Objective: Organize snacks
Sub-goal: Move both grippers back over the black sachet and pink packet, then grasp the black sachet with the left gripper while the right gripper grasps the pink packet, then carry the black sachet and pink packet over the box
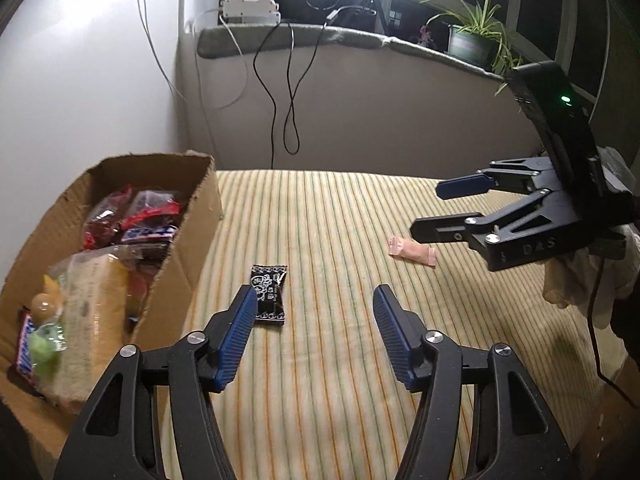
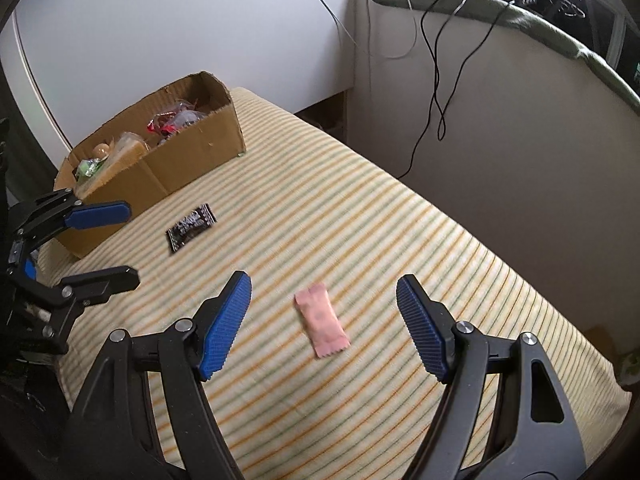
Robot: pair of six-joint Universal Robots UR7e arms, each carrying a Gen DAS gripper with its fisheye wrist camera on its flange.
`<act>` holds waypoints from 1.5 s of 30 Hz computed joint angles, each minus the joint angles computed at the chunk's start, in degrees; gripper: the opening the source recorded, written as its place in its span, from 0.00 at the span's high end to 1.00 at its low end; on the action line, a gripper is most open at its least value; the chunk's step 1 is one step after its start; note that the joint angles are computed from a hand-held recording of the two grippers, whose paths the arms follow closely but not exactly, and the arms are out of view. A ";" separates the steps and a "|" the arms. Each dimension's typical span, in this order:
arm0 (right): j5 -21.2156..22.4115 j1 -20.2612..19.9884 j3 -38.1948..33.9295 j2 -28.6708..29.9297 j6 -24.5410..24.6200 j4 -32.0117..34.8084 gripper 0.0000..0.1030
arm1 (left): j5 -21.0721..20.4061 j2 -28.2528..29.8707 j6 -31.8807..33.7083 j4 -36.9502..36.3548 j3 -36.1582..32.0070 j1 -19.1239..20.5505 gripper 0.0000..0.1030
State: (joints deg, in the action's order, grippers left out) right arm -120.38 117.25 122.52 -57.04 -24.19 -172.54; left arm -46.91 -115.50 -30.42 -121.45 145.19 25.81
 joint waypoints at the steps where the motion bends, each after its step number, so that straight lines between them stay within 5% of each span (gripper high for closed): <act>1: 0.22 -0.27 0.22 -0.15 -0.15 -0.05 0.25 | -0.32 0.94 0.49 -1.08 -0.04 0.82 0.48; 11: 1.77 -2.86 1.39 -0.05 -2.10 1.00 0.52 | 1.00 8.25 2.33 -5.82 -0.74 5.25 0.51; 22: 2.81 -4.35 1.44 1.29 -3.79 0.64 0.57 | 1.14 13.08 3.00 -7.90 -2.19 9.97 0.54; 28: 2.20 -4.02 1.01 2.28 -4.53 -0.28 0.62 | 1.59 12.63 3.07 -7.07 -2.25 9.84 0.77; 33: 1.14 -3.40 1.13 2.92 -5.06 -1.35 0.80 | 1.92 13.93 3.98 -8.56 -2.45 10.17 0.78; 45: 0.44 -2.67 2.04 2.15 -3.00 -1.32 0.81 | 0.93 10.80 2.80 -7.73 -0.84 7.74 0.78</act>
